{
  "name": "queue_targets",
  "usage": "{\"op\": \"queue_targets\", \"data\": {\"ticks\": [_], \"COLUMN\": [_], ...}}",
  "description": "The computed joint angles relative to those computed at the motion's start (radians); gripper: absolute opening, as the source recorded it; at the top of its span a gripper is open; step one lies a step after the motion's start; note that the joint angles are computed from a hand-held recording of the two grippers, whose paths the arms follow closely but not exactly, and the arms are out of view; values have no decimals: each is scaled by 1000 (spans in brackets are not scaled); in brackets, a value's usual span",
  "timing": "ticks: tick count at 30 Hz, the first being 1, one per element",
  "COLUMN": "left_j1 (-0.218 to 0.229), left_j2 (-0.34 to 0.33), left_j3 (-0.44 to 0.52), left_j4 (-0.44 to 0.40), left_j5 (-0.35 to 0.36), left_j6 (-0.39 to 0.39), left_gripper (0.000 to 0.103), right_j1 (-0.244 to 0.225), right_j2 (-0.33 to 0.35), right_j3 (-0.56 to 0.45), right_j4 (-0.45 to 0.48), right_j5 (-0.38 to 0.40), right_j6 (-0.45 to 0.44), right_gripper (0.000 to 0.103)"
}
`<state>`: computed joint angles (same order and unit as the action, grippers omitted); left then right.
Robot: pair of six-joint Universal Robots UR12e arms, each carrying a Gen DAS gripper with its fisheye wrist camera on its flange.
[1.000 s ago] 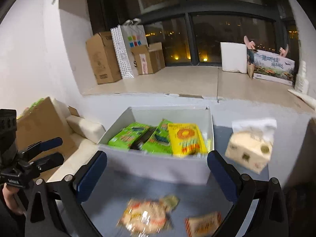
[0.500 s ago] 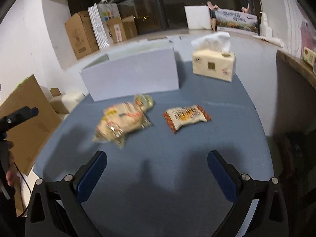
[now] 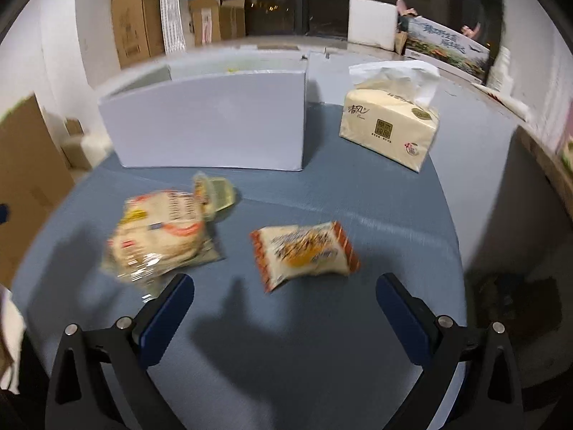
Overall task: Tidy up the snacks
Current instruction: 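Grasp the corn cake packet with the right tool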
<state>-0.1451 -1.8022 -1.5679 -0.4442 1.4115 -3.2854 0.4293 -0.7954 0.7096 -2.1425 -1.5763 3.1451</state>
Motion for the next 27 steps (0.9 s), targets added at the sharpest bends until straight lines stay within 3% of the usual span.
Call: {"op": "queue_targets", "data": {"ticks": [5, 10, 13, 23, 24, 25, 27], "left_j1": [0, 1, 3, 4, 4, 4, 6], "left_j2": [-4, -4, -4, -1, -1, -1, -2], "left_j3": [3, 7, 7, 3, 3, 3, 5], "left_j4": [-22, -32, -32, -36, -37, -38, -40], "left_j5": [-7, -14, -15, -10, -7, -7, -11], "left_j6": [3, 7, 1, -11, -14, -16, -19], "left_gripper": [103, 103, 103, 103, 103, 103, 103], "right_j1": [0, -10, -18, -17, -16, -11, -13], "right_j2": [106, 171, 168, 159, 144, 130, 108], "right_j3": [-184, -298, -289, -267, -238, -211, -170], "right_j4": [153, 268, 256, 234, 206, 173, 149], "right_j5": [-54, -14, 17, 10, 12, -8, -4], "right_j6": [-14, 4, 26, 14, 11, 12, 30], "right_gripper": [103, 103, 103, 102, 97, 78, 70]}}
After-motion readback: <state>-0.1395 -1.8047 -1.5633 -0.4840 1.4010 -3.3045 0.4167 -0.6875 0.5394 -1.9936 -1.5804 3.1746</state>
